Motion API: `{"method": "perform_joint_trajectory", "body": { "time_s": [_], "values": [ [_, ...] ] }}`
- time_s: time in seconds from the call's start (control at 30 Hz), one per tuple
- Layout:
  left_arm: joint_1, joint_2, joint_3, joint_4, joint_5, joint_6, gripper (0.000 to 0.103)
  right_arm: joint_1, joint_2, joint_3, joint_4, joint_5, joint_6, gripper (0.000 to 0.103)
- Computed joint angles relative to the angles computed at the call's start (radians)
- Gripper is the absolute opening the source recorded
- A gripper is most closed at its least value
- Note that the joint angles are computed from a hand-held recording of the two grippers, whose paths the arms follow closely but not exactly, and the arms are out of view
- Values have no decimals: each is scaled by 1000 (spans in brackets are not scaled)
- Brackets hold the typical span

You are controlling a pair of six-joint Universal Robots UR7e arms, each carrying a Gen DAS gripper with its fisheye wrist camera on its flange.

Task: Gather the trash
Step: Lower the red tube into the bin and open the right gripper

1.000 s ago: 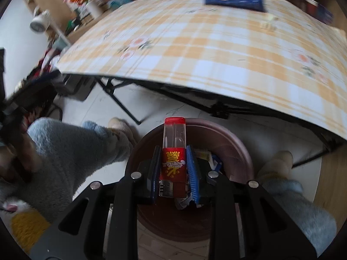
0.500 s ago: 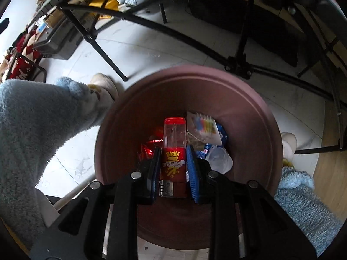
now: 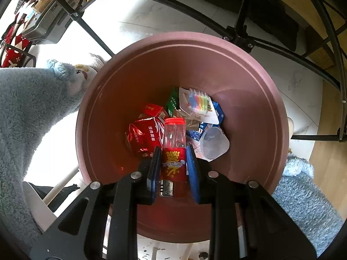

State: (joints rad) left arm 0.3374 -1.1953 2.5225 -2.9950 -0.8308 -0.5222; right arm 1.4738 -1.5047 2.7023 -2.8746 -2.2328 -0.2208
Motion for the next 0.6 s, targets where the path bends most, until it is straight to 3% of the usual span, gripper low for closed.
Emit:
{"method": "perform_joint_trajectory", "body": {
  "time_s": [0.2,0.47,0.6],
  "values": [
    [2,-2,1,0,-1,0,97,-14,0,-4,18,-6,18,27],
    [4,-1,0,-1,-3,1,97,6,-5,9,-55,-8,2,86],
    [2,-5,2,0,-1,-3,97,7,-31,16,-87,8,-9,94]
  ]
}}
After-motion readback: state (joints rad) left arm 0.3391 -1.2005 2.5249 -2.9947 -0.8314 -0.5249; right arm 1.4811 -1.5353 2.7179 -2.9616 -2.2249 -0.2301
